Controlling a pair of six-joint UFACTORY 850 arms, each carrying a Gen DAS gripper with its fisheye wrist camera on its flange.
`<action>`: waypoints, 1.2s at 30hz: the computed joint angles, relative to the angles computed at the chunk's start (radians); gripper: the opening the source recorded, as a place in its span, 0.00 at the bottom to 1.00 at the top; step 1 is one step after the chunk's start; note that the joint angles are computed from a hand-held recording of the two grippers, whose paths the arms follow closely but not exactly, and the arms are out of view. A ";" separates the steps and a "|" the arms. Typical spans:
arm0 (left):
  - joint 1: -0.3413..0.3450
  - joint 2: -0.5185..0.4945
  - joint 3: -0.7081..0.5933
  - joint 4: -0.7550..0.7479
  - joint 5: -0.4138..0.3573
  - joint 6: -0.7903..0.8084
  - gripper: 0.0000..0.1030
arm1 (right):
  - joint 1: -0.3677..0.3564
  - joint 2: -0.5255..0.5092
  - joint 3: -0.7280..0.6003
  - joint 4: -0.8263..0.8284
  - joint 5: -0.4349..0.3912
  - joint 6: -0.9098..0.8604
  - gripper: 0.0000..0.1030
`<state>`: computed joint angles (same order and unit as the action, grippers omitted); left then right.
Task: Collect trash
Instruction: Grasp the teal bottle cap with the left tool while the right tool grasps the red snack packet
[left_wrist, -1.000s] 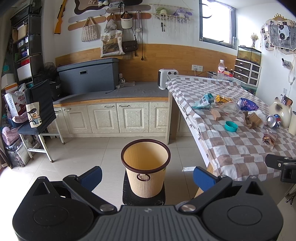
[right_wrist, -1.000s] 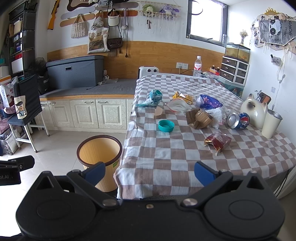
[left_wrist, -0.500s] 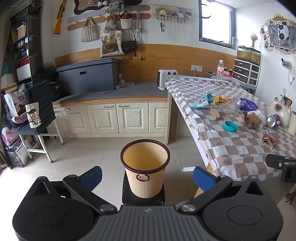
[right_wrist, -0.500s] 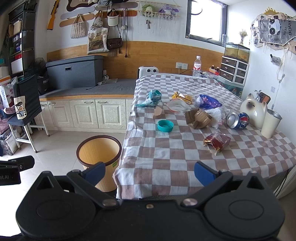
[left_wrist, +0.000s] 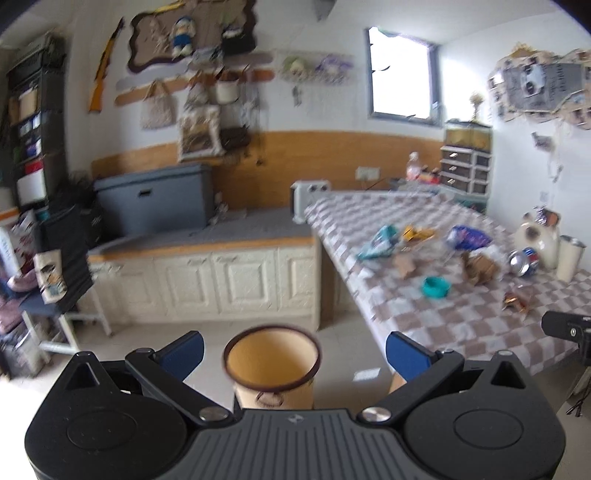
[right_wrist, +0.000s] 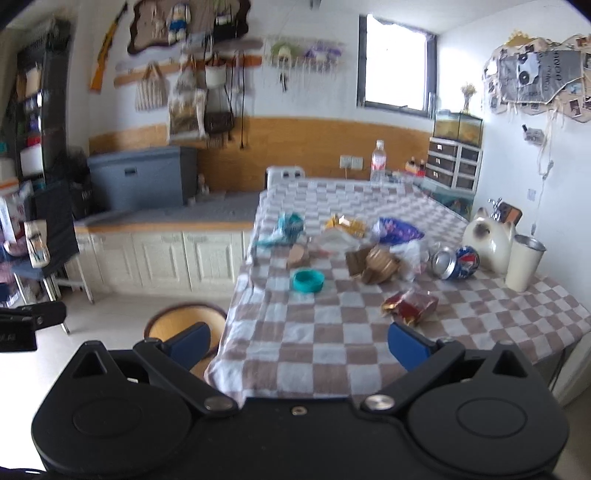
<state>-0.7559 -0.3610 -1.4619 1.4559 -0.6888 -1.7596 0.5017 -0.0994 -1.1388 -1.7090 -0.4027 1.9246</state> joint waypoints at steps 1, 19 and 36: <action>0.000 -0.008 -0.007 0.026 0.011 -0.010 1.00 | -0.005 0.005 0.017 -0.065 -0.004 0.067 1.00; 0.033 -0.338 -0.395 -0.062 0.338 0.277 1.00 | -0.161 -0.048 0.190 -0.694 -0.247 0.816 1.00; 0.110 -0.641 -0.914 -1.009 0.215 1.293 1.00 | -0.224 -0.450 -0.381 0.048 -0.051 0.248 1.00</action>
